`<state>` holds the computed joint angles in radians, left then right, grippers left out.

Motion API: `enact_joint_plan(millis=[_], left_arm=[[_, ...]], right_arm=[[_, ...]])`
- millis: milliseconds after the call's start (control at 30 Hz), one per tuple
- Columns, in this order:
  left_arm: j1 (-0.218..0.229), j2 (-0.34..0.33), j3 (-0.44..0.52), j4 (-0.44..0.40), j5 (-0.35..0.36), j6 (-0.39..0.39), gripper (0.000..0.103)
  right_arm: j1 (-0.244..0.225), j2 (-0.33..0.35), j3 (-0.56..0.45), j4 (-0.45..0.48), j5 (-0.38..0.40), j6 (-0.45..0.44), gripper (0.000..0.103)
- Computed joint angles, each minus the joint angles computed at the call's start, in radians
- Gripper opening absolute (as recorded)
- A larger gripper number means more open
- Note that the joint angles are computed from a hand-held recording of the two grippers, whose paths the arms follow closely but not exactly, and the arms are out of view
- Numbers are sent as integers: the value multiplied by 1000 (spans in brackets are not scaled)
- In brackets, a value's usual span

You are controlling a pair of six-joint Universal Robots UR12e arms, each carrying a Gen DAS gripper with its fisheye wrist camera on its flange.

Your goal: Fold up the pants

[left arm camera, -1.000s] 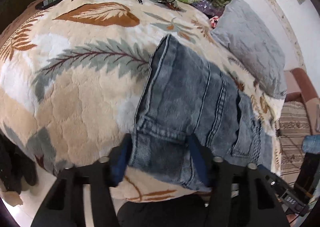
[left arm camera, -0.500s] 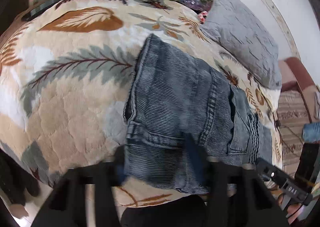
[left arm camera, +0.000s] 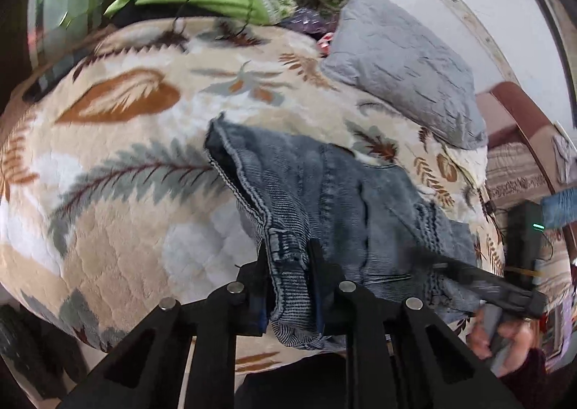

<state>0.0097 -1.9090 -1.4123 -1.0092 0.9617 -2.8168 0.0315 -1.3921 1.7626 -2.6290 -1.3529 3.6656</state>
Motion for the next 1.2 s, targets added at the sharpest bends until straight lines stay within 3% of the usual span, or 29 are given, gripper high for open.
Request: enact_joint_plan(millis=[67,100,200,233,300,367,433,500,533,667,700,833,1000,1200], left_arm=[[-8,3,2,9,17,11,18],[-10,3,1,11,23,12,18],[-7,-1,-1,11,35,-4,19],[-6,-6,1,6,48,-10,20],[-7,-13,2,-5,79,-20,26],[-4,-27,10,-41,109,-42,45],[1,-37,12,-55,108,-67,56],[3,-42,12,-55,92,-78,56],[1,-43,15,-57,87,-69,56],[-8,-40,18,-54,79,-40,23],[-9,-36,18,-49,74,-35,20],[-8,-23,14,-36,53,-29,16],[-24,31,-17,41,21,34,16],[-56,85,-31,51,-50,129,16]], right_arm=[[10,26,-29,64,-9,-6,38],[19,30,-33,50,-35,-11,37],[16,29,-33,19,28,-42,37],[20,28,-35,22,15,-57,37],[25,26,-33,40,-22,-72,37],[10,26,-16,25,14,-35,36],[-6,22,8,-25,61,8,36],[-5,25,4,-19,60,10,36],[0,26,-2,-9,45,0,36],[22,32,-19,13,-18,-33,36],[22,30,-16,6,-18,-28,36],[7,10,25,-54,8,19,36],[-16,-37,85,-123,-2,61,36],[-60,-29,104,-287,166,138,36]])
